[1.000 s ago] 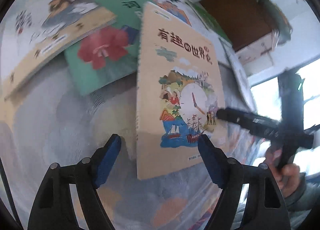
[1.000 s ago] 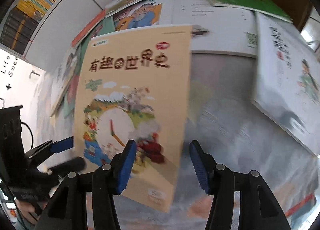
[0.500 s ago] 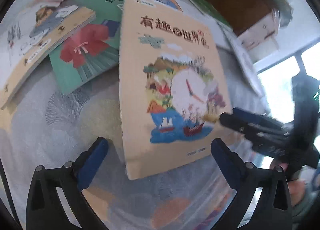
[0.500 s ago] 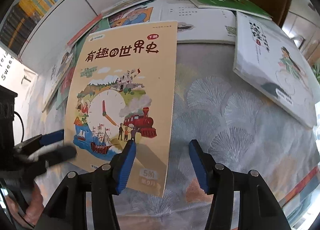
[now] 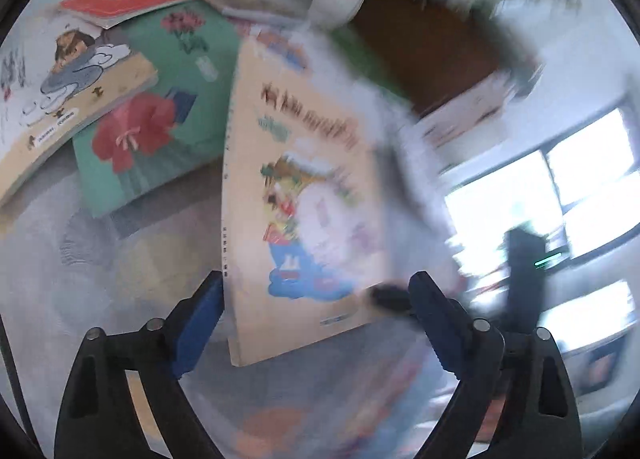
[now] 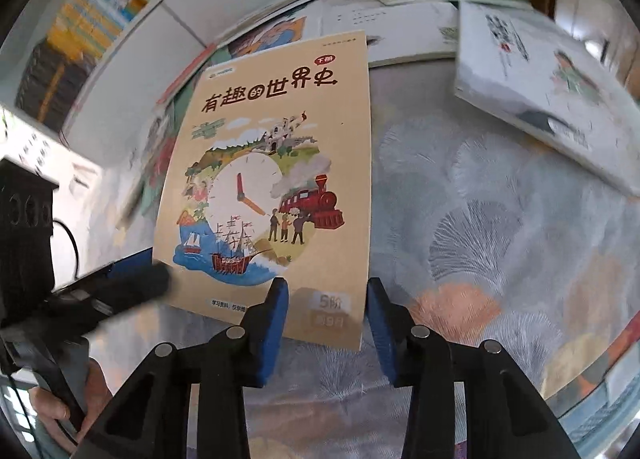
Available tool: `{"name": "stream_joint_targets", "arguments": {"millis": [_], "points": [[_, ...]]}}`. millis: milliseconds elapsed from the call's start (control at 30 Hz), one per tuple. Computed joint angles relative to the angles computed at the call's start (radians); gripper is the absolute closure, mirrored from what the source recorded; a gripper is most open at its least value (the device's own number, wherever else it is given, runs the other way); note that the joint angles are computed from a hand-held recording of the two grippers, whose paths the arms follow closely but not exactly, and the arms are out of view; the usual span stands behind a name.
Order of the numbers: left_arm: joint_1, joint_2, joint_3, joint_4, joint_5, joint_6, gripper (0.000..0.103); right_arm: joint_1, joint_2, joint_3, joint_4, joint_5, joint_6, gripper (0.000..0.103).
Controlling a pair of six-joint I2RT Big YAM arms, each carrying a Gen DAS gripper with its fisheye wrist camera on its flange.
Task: Organize books
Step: 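Lift the beige book with the right gripper and carry it off the pile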
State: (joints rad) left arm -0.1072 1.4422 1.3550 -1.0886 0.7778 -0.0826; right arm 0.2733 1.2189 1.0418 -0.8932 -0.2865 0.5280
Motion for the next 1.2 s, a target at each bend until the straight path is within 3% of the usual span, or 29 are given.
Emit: {"name": "stream_joint_targets", "arguments": {"millis": [67, 167, 233, 333, 400, 467, 533, 600, 733, 800, 833, 900, 967, 1000, 1033, 1100, 1167, 1200], "points": [[0.018, 0.017, 0.025, -0.001, 0.078, -0.028, 0.013, -0.034, -0.012, -0.026, 0.032, -0.070, 0.021, 0.063], [0.002, 0.038, 0.044, -0.021, 0.011, -0.004, 0.014, -0.062, -0.017, -0.047, 0.059, -0.128, 0.041, 0.064], [0.010, 0.052, 0.038, -0.036, 0.053, -0.011, 0.014, -0.062, -0.021, -0.050, 0.056, -0.127, 0.038, 0.064], [0.012, 0.083, -0.011, 0.035, 0.216, -0.134, 0.014, -0.040, 0.001, -0.046, 0.076, -0.113, 0.043, 0.063], [-0.016, 0.086, -0.023, 0.082, 0.175, -0.175, 0.015, -0.052, 0.001, -0.036, 0.058, -0.123, 0.028, 0.063], [-0.025, 0.076, -0.034, 0.122, 0.123, -0.215, 0.028, -0.047, 0.017, -0.019, 0.061, -0.129, 0.039, 0.063], [-0.004, 0.072, -0.048, 0.151, 0.197, -0.283, 0.041, -0.064, 0.023, -0.017, 0.066, -0.165, 0.054, 0.063], [0.010, 0.084, -0.061, 0.246, 0.301, -0.407, 0.041, -0.101, 0.026, -0.032, 0.098, -0.259, 0.101, 0.056], [0.005, 0.114, -0.032, 0.260, 0.375, -0.463, 0.041, -0.171, 0.033, -0.095, 0.265, -0.457, 0.276, 0.037], [0.006, 0.124, -0.058, 0.362, 0.457, -0.598, 0.041, -0.197, 0.028, -0.156, 0.440, -0.529, 0.431, 0.028], [0.011, 0.117, -0.066, 0.369, 0.471, -0.612, 0.041, -0.204, 0.024, -0.173, 0.495, -0.538, 0.482, 0.027], [0.004, 0.127, -0.049, 0.325, 0.459, -0.580, 0.041, -0.214, 0.028, -0.196, 0.606, -0.555, 0.567, 0.028], [0.002, 0.136, -0.040, 0.314, 0.456, -0.584, 0.041, -0.214, 0.037, -0.188, 0.618, -0.546, 0.583, 0.037], [0.003, 0.147, -0.020, 0.266, 0.447, -0.546, 0.041, -0.211, 0.041, -0.169, 0.575, -0.520, 0.551, 0.055], [-0.001, 0.160, 0.020, 0.167, 0.402, -0.455, 0.041, -0.206, 0.048, -0.144, 0.522, -0.500, 0.507, 0.070], [-0.031, 0.188, 0.115, -0.044, 0.226, -0.236, 0.041, -0.184, 0.048, -0.093, 0.426, -0.439, 0.429, 0.076], [-0.076, 0.194, 0.171, -0.151, 0.037, -0.100, 0.041, -0.140, 0.052, -0.013, 0.270, -0.318, 0.265, 0.076], [-0.093, 0.192, 0.181, -0.167, -0.032, -0.072, 0.039, -0.115, 0.055, 0.030, 0.203, -0.252, 0.191, 0.076]]}}
